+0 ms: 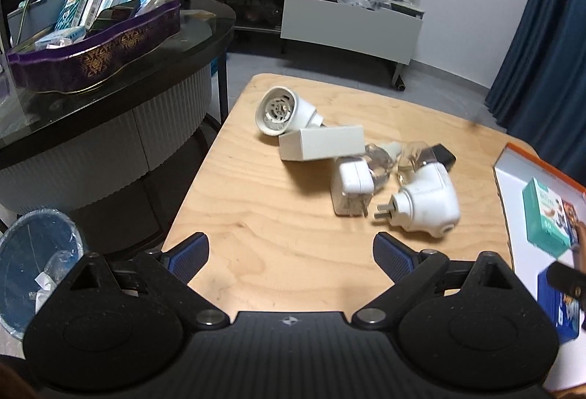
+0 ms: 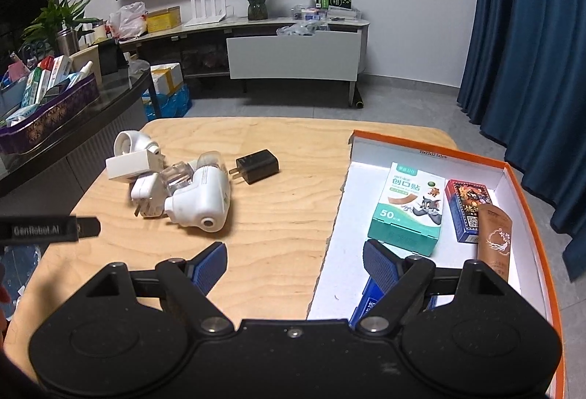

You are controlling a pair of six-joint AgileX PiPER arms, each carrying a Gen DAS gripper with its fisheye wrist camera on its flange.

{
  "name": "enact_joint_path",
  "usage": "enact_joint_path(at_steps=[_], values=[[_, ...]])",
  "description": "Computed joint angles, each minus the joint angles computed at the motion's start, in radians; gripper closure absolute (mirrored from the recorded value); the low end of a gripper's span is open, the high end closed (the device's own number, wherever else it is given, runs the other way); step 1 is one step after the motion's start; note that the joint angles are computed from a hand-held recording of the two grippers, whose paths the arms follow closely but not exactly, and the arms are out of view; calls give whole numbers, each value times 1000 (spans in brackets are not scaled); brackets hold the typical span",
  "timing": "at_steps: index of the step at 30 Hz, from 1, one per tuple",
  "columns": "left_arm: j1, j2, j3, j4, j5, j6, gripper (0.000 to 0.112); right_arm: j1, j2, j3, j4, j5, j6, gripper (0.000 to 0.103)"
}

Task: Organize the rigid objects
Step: 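Move both grippers over the white chargers on the table, then grasp white square charger with left gripper while right grasps white plug-in diffuser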

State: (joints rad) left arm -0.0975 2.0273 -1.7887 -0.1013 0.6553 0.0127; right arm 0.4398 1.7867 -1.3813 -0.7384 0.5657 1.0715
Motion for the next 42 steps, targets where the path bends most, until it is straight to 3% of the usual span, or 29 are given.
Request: enact_joint_path(at_steps=[9,22,26,28,32,36,38,41,42], values=[[-12,118,-162,-15,33,-26,11,-18,23,-8,30,-19,-35,7],[-41,314,-428,11,100,-28,38,-50,76,-51,74,-45,-108,7],[-13,268,-331,-55,27,9,42,-62,91,-61,93,-60,-121,7],[1,254,-296,-104,-2,63,52,-67,99,-67,109,-68,-132,7],[7,312,-391,-141,81,120,65,-68,119,-87,146,-75,-160,7],[6,268,-307,-105,3,87,65,-56,122,-92,138,-75,-179,7],[4,240,-248,-91,-52,127,54,-54,127,-99,135,-70,-181,7],[18,274,-295,-129,-6,188,52,-60,135,-111,167,-75,-193,7],[21,275,-288,-140,-23,204,52,-59,136,-114,173,-77,-196,7]])
